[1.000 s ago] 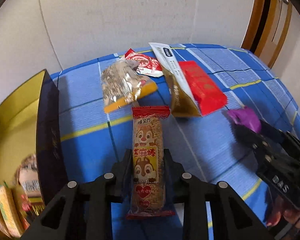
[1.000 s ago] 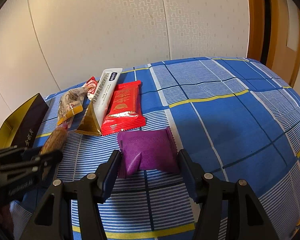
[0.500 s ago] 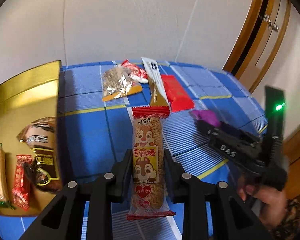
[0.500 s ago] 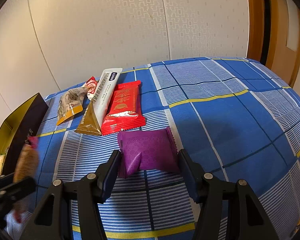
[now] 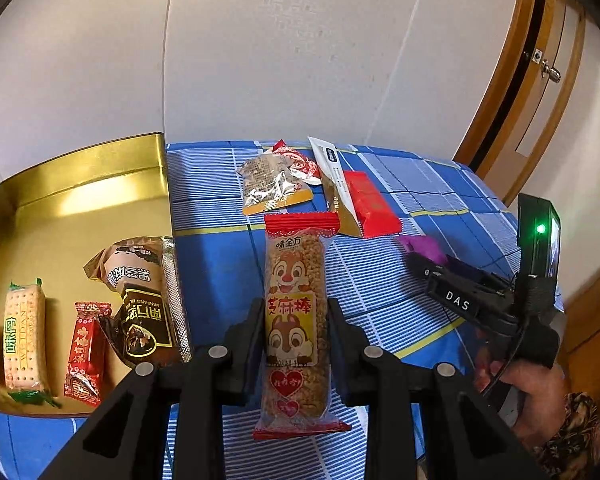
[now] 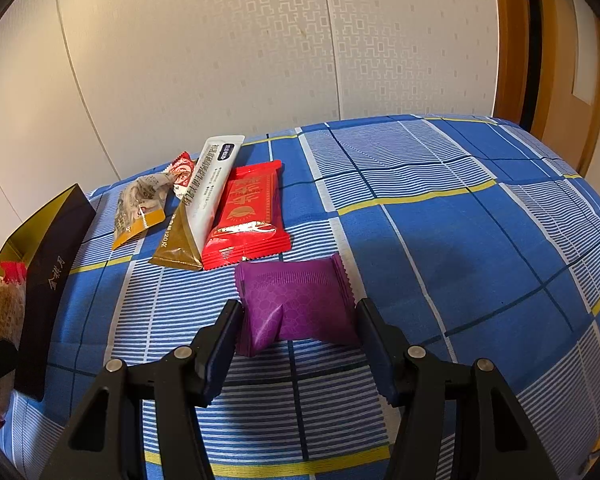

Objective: Organize snacks
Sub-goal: 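Lower the rice stick into the tin tray and open the left gripper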

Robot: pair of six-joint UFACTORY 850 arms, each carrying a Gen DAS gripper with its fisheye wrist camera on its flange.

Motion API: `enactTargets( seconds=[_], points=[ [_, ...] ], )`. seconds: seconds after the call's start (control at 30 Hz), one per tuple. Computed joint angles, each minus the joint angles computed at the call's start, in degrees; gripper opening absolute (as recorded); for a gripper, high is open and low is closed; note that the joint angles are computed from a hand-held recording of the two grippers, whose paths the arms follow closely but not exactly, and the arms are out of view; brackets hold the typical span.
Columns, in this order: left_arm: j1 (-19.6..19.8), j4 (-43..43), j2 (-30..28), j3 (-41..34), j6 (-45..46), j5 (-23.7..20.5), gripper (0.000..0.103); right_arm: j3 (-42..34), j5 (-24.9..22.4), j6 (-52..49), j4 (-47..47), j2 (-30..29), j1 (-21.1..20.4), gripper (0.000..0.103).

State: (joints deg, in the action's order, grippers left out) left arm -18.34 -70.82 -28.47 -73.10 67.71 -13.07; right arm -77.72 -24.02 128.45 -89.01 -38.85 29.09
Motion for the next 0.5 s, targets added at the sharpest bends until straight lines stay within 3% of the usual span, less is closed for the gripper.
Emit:
enactTargets(
  seconds=[0.5],
  points=[
    [4.3, -6.6, 1.5, 0.0, 2.7, 1.1, 0.029, 0.1, 0.0, 0.1, -0.2, 0.0, 0.0, 0.059]
  ],
)
